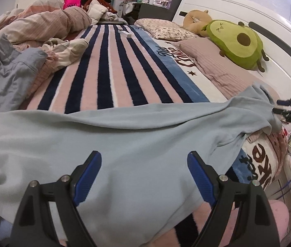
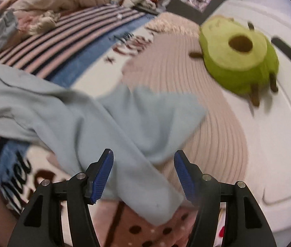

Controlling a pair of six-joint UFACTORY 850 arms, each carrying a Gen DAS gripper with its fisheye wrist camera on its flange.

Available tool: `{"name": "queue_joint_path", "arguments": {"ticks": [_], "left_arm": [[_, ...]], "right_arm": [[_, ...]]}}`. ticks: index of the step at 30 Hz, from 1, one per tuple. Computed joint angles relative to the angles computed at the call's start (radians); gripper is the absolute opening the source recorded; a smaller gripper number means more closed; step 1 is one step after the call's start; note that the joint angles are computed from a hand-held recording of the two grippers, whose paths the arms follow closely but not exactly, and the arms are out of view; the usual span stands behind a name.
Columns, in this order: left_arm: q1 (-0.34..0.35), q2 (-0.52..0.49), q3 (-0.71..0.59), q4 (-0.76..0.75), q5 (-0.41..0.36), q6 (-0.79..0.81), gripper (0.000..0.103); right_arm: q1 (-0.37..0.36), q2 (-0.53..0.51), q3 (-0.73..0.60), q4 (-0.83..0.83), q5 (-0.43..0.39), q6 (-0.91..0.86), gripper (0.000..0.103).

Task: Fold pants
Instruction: 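Grasp the pant cuff with the right tool and lift it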

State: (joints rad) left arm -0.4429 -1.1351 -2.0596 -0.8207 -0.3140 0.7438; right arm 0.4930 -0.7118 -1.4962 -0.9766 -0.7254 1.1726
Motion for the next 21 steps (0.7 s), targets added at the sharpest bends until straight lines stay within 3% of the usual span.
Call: {"name": "queue_joint_path", "arguments": {"ticks": [3,4,5,6,7,15,21], "left_arm": [[-0.007,0.006,0.008,0.021,0.004,-0.019,0.083],[-0.009,0.01,0.013,0.033,0.008,-0.028,0.083],[-0.009,0.013,0.018,0.039,0.012,-0.032,0.083],[-0.009,0.016,0.021,0.044,0.015,-0.038,0.083],[-0.009,0.017,0.022,0.045,0.016,-0.042,0.083],[-0.007,0.014,0.013,0.0,0.016,-0.003,0.083],[0.0,0.003,-0.005,0.011,0.021,-0.013,0.083]], "right_arm": [[-0.01,0.011,0.052,-0.04,0.059,0.067,0.052],[-0.014,0.022,0.071,-0.043,0.096,0.087,0.038],[-0.017,0.036,0.09,-0.03,0.145,0.085,0.017],[-0.012,0.039,0.092,-0.011,0.154,0.068,0.007],[0.003,0.034,0.087,-0.033,0.121,0.079,0.004],[0.047,0.042,0.043,-0.22,-0.014,0.226,0.001],[-0.006,-0.047,-0.159,-0.111,-0.049,0.038,0.001]]}}
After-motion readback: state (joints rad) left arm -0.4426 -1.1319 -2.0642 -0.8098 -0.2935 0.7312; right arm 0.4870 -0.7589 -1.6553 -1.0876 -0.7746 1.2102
